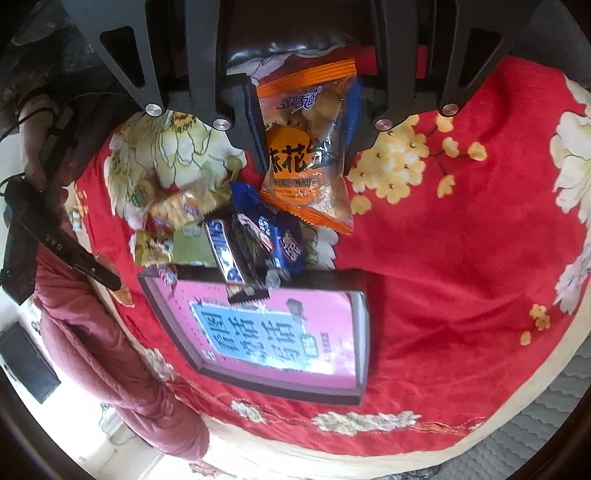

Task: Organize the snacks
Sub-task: 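Carry the bread pack and peanut bag into the tray with both grippers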

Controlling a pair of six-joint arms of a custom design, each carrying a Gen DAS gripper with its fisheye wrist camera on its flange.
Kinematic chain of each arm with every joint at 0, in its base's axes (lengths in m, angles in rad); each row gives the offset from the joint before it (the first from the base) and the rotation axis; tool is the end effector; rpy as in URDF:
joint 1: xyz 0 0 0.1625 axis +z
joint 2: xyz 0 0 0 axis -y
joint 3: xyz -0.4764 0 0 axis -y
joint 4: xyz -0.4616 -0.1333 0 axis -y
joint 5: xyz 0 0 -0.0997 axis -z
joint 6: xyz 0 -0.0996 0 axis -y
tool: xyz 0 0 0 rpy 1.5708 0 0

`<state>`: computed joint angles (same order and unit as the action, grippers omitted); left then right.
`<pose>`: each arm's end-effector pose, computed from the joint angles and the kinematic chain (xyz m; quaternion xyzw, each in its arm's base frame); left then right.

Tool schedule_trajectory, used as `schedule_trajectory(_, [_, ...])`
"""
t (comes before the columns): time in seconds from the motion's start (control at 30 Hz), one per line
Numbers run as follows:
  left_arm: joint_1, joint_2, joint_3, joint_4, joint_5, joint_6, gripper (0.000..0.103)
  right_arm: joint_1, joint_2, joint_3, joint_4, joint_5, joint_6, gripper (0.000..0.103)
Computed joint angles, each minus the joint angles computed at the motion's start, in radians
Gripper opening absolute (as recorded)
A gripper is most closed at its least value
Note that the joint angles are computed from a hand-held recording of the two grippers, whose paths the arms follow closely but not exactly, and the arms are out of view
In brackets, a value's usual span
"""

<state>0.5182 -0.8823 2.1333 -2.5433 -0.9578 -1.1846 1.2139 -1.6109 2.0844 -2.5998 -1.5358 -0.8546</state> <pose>-0.3584 -0.4238 -0.0136 -0.0205 0.9449 -0.2109 0.2496 -0.0566 -0.5434 0.3960 0.2415 -0.9307 0.2350 0.1423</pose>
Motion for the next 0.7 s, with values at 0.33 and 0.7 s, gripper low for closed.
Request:
schedule_trajectory(0.33, [0.004,-0.054,0.016,0.05,0.031,-0.063,0.038,0.041,0.096,-0.044,-0.049,-0.022,0.021,0.03])
schedule_trajectory(0.7, [0.088,-0.005,-0.068,-0.062,0.129,0.037,0.038,0.061,0.197,-0.097,-0.094,-0.08,0.043,0.03])
